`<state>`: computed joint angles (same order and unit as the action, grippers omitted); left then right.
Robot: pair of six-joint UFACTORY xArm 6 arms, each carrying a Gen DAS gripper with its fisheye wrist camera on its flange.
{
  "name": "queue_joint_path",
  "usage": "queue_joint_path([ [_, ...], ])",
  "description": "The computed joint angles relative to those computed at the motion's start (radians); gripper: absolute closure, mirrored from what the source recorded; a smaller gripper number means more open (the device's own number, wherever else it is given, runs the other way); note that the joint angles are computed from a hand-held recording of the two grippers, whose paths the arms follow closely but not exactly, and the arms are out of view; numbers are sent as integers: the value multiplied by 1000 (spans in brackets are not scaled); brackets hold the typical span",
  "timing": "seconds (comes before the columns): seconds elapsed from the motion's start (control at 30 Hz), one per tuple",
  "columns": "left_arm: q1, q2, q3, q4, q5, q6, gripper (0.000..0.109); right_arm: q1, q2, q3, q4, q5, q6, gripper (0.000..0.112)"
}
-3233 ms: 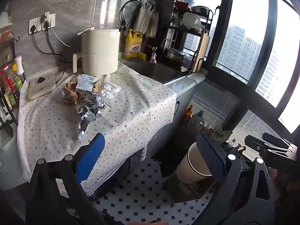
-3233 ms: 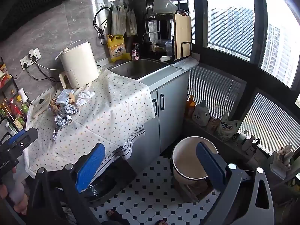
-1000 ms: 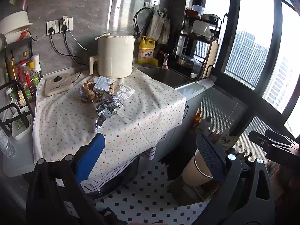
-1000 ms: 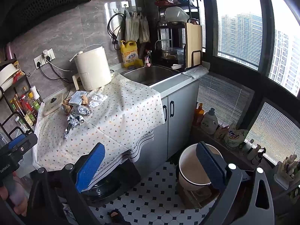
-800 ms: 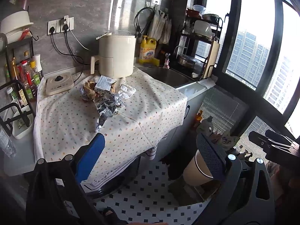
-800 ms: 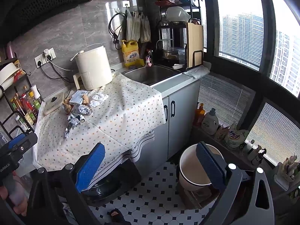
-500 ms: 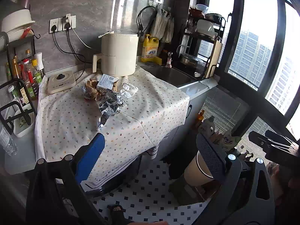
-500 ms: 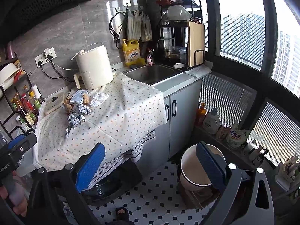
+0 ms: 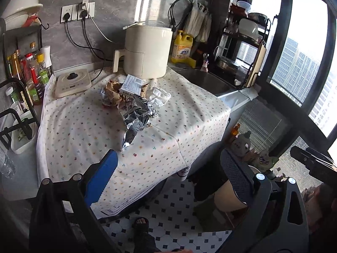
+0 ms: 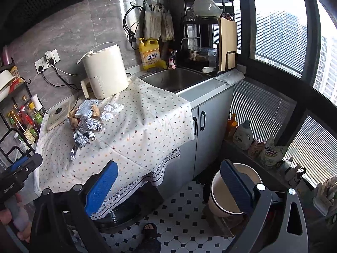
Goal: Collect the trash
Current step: 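Grasp the silver foil snack bag with the left gripper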
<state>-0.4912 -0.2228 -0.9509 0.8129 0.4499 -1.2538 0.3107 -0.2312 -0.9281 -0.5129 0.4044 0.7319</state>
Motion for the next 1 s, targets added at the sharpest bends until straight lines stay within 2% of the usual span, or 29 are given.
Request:
queue_joint_path([
  [0.27, 160, 123, -33, -137, -176, 155, 14, 36, 207, -211, -15, 45, -12, 17],
  [0.43, 223, 227, -90, -304, -248, 337, 18, 57, 331, -353, 17, 67, -29, 17],
  [0.57, 249, 325, -154, -497, -268, 552, 18, 75, 430, -471, 63, 111, -59, 17],
  [0.67, 266, 398, -207, -609, -265, 683, 25, 83, 498, -555, 72, 139, -58, 17],
  [0.83, 276, 524, -326, -837, -196, 953, 30, 96, 610, -701, 90, 194, -59, 17],
  [0.9, 281, 566, -366, -902, -173, 1041, 38, 104, 658, -763, 93, 212, -61, 17],
  [0.93, 285, 584, -389, -942, -152, 1087, 49, 109, 684, -796, 93, 221, -65, 17],
  [0.97, 289, 600, -411, -1004, -125, 1144, 68, 114, 713, -835, 98, 234, -74, 17],
  [1.0, 295, 609, -427, -1062, -103, 1193, 78, 119, 742, -873, 109, 244, -89, 17],
])
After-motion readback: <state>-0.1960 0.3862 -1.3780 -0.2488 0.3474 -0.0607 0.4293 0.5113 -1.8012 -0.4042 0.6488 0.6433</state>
